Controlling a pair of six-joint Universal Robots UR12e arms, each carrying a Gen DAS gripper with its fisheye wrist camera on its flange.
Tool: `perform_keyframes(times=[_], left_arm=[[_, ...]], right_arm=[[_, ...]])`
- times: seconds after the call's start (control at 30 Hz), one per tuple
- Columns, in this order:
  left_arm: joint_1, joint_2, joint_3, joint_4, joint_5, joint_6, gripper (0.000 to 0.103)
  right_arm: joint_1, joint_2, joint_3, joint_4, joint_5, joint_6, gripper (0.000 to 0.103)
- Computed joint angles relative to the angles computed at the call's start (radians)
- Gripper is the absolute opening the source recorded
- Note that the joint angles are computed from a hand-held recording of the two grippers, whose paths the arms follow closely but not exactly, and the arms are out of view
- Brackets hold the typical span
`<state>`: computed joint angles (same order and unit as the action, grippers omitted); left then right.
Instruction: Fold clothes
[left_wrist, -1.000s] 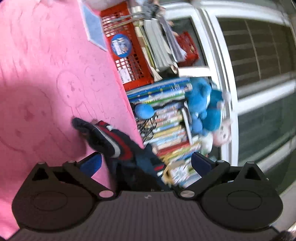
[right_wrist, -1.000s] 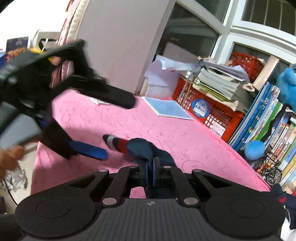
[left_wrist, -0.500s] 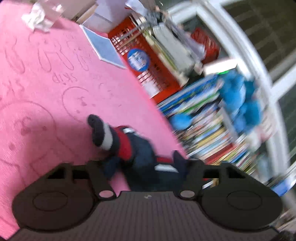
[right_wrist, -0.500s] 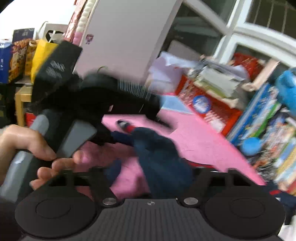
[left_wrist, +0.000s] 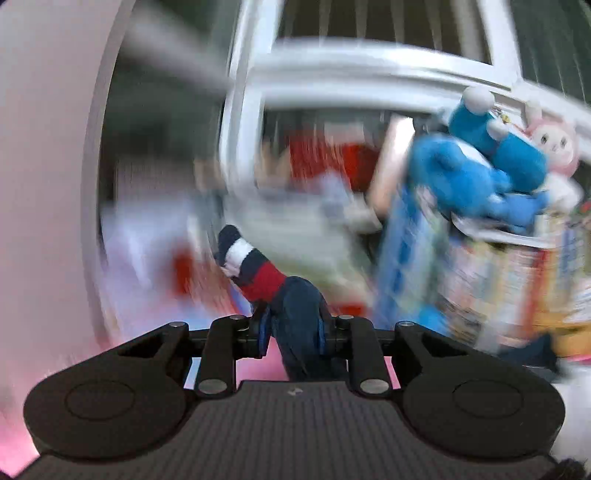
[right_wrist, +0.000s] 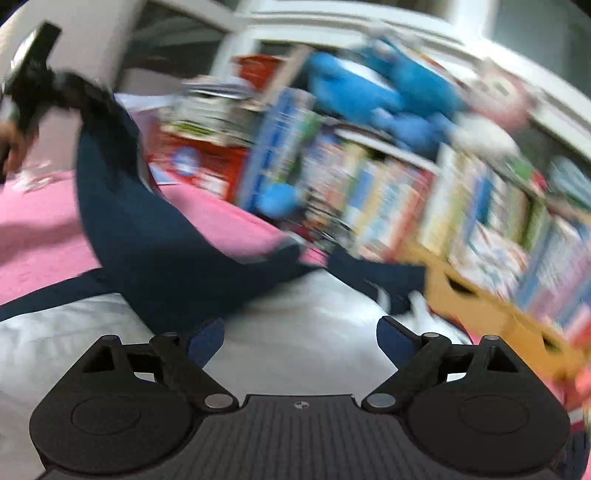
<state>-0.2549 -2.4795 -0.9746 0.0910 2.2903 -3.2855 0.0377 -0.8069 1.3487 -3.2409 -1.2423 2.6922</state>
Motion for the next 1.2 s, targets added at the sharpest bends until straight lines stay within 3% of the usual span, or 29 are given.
perform_keyframes(times=[0.07, 0.13, 0.23, 0.33, 0.5, 0.63, 0.67, 0.83, 0.9, 0.97, 1.03, 1.13, 1.2], left_arm=[[0.009, -0.079, 0.176, 0.001, 0.108, 0.182, 0.024], [0.030, -0.125, 0.270, -0.071, 0.165, 0.211, 0.025], [0.053, -0.153, 0.322, -0.319, 0.238, 0.074, 0.026], [0.073, -0.153, 0.302, -0.533, 0.232, -0.065, 0.027], [0.095, -0.153, 0.267, -0.760, 0.197, -0.275, 0.028], [0.104, -0.162, 0.266, -0.772, 0.191, -0.324, 0.029], [0.106, -0.162, 0.252, -0.710, 0.194, -0.307, 0.029], [0.094, -0.162, 0.217, -0.187, 0.257, -0.323, 0.027], [0.085, -0.188, 0.256, -0.103, 0.298, -0.197, 0.032], [0.089, -0.167, 0.214, -0.187, 0.296, -0.172, 0.033], [0.099, -0.125, 0.150, -0.397, 0.277, -0.293, 0.033], [0.116, -0.078, 0.087, -0.654, 0.194, -0.512, 0.033], [0.121, -0.074, 0.079, -0.717, 0.173, -0.562, 0.035]], right_arm=[[-0.005, 0.009, -0.012, 0.010, -0.018, 0.020, 0.091], [-0.007, 0.020, -0.027, 0.019, -0.042, 0.025, 0.091], [-0.003, 0.033, -0.050, 0.056, -0.061, -0.008, 0.093], [0.003, 0.047, -0.078, 0.112, -0.072, -0.042, 0.093], [0.002, 0.055, -0.104, 0.217, -0.042, -0.075, 0.093], [-0.004, 0.049, -0.124, 0.313, 0.017, -0.080, 0.093], [-0.006, 0.049, -0.138, 0.346, 0.046, -0.074, 0.093], [0.000, 0.073, -0.233, 0.466, 0.150, -0.080, 0.093], [0.012, 0.097, -0.284, 0.487, 0.162, -0.103, 0.093], [0.023, 0.126, -0.344, 0.527, 0.187, -0.107, 0.093], [0.033, 0.163, -0.421, 0.601, 0.242, -0.100, 0.089], [0.051, 0.219, -0.547, 0.785, 0.298, -0.108, 0.048], [0.066, 0.256, -0.623, 0.877, 0.308, -0.097, 0.047]])
